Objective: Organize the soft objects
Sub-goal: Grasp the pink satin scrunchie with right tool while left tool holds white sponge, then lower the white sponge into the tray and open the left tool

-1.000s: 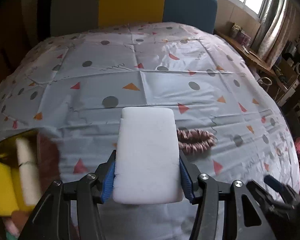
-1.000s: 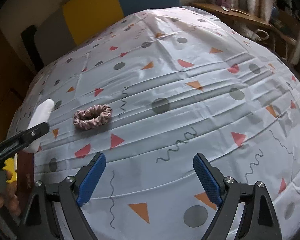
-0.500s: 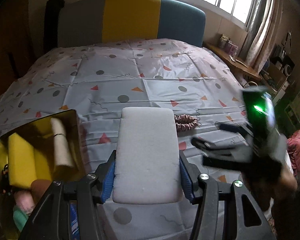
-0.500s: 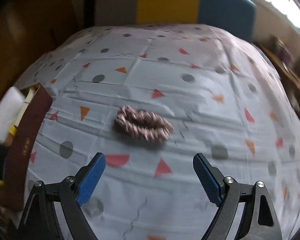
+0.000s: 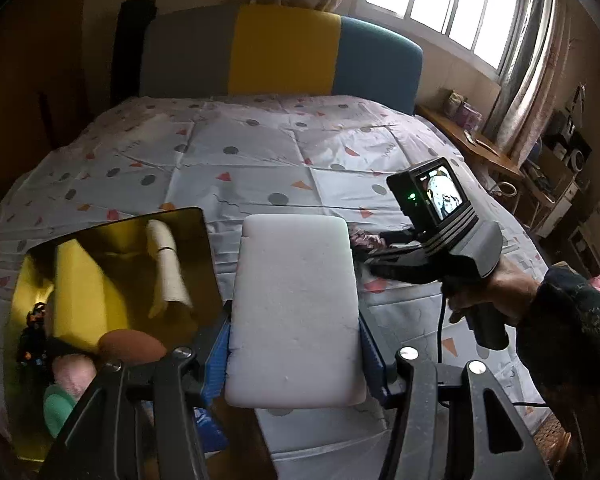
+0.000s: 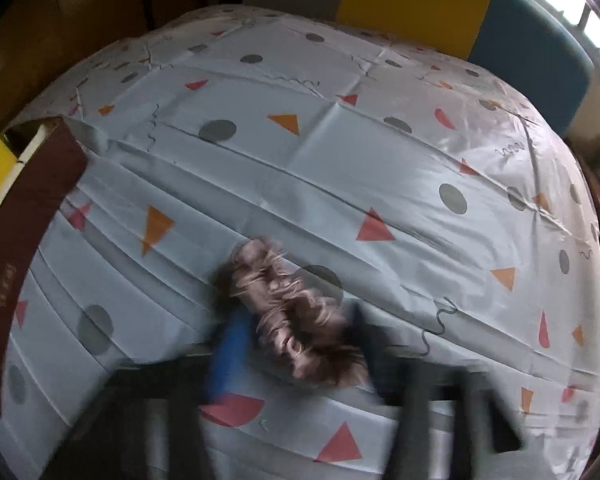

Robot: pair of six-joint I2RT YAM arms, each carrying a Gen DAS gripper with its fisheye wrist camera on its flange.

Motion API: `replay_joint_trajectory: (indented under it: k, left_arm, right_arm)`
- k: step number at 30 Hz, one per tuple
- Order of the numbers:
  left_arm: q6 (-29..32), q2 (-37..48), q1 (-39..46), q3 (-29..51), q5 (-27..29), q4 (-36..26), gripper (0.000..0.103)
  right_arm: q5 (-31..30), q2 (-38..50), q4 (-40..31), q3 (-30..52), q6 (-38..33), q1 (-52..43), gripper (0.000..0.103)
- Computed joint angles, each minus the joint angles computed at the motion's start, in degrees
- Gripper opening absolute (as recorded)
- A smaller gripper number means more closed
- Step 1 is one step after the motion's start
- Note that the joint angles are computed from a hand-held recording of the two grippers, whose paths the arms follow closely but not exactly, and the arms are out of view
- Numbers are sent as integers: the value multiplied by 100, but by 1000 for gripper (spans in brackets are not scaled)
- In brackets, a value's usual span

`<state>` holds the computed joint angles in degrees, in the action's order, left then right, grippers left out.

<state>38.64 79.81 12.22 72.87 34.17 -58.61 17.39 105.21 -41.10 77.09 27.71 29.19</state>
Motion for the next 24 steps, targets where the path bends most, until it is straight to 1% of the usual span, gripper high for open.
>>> replay_joint_trajectory:
  k: [4,7,9,15,20,23,24]
  left_arm:
    - [128,-35,197,-15,62,-54,56]
    - [301,-118,392,-59,132,-85,56]
    - [399,-170,513,-92,191,-72,56]
    - [814,-271,964,-106,435,-294,56]
    - [1240,-307,1442,-100,668,-523,56]
    - [1507,-313,1709,-131,768,-632,56]
    - [1610,-270,1799,-103,798,-718,56]
  right_arm:
    - [-13,43,-224,101,232,134,22]
    - [-103,-34,-487,135,651,251,22]
    - [-33,-112,-653,121,948,423,22]
    - [-49,-485,-917,-113,1791,1084,22]
    - [-186,-819,-710,-518,2667,1695,22]
    - [-111,-764,-521,-672,3066,2033,22]
    - [-73,-790,-324,-824,3146,2089,22]
